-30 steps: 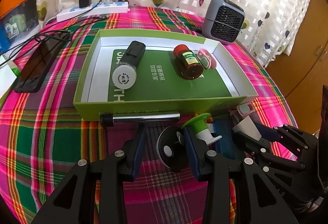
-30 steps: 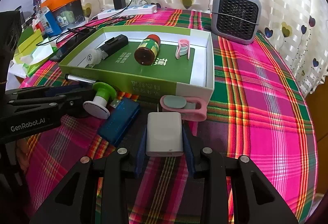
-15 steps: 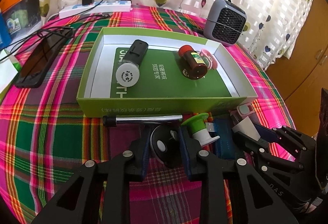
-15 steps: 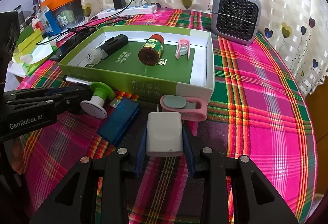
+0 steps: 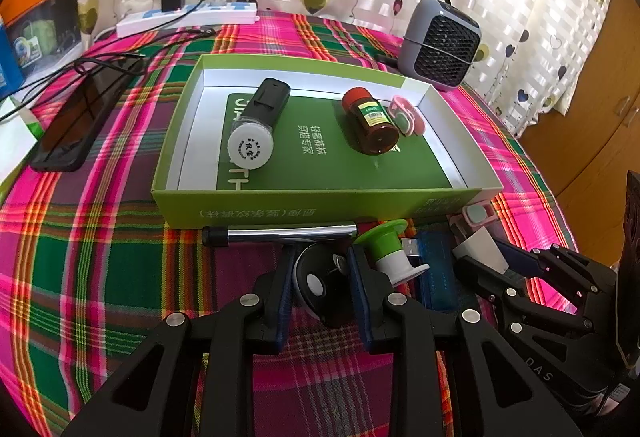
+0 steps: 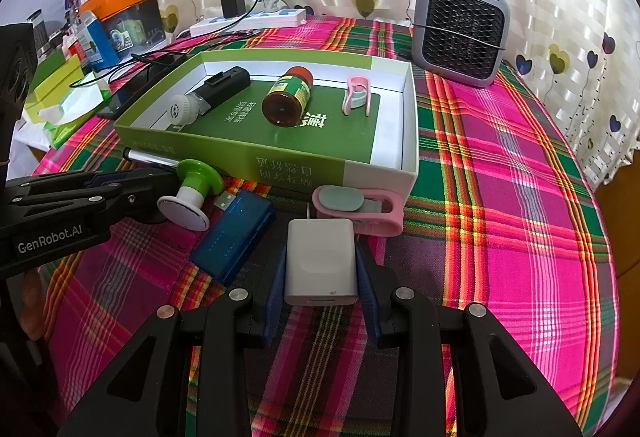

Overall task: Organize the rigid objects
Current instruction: 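Carry the black disc and white charger over the green tray with both tools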

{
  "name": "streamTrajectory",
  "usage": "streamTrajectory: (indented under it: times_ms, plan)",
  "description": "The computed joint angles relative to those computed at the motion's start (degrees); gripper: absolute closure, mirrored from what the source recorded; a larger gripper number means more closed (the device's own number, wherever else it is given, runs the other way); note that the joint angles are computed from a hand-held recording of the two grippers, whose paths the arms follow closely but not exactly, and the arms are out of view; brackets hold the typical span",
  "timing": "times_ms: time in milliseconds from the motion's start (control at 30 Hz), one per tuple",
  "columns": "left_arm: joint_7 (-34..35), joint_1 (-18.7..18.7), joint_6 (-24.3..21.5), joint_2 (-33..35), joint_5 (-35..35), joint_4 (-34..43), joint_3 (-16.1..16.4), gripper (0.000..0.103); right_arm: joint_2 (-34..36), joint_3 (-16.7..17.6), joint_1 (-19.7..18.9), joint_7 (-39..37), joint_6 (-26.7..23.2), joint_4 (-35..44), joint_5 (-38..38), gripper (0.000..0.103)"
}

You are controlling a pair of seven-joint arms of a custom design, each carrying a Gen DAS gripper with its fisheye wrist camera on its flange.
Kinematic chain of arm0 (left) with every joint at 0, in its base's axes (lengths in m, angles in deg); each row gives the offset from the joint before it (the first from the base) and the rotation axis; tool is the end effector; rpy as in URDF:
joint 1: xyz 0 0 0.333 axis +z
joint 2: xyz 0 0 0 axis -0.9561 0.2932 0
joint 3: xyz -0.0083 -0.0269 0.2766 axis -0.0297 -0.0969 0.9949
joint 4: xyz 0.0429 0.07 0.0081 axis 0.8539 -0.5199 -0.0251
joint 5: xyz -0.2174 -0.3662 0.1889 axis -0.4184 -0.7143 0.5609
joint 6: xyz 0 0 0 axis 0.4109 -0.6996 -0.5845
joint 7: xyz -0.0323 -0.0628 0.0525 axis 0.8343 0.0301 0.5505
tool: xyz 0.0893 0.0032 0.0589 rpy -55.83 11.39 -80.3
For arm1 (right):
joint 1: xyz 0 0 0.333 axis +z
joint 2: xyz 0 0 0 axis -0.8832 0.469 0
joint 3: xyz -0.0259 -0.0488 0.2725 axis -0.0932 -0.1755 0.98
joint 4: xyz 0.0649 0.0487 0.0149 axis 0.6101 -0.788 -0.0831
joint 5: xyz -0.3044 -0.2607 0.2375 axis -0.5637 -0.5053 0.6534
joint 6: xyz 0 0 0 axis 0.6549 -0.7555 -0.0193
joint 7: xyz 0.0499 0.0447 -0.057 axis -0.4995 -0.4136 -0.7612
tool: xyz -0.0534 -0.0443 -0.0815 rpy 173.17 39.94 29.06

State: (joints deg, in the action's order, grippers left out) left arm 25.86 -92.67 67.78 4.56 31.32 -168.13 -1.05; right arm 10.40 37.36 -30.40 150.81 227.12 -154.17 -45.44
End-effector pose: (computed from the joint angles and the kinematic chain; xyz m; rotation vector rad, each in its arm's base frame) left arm 0.5417 -0.3737 0.4487 -1.5997 2.3452 -0.9611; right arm 0.4701 0.4521 0.4345 -1.7988 1.8379 -0.6443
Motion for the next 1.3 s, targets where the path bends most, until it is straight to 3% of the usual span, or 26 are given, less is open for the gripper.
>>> streamTrajectory:
  times_ms: [1300]
  plan:
    - [0.50, -2.01, 3.60, -6.43, -0.13, -4.98, 1.80, 0.078, -2.96, 1.53, -0.54, 3.90, 1.13, -1.61, -3.30, 0.069]
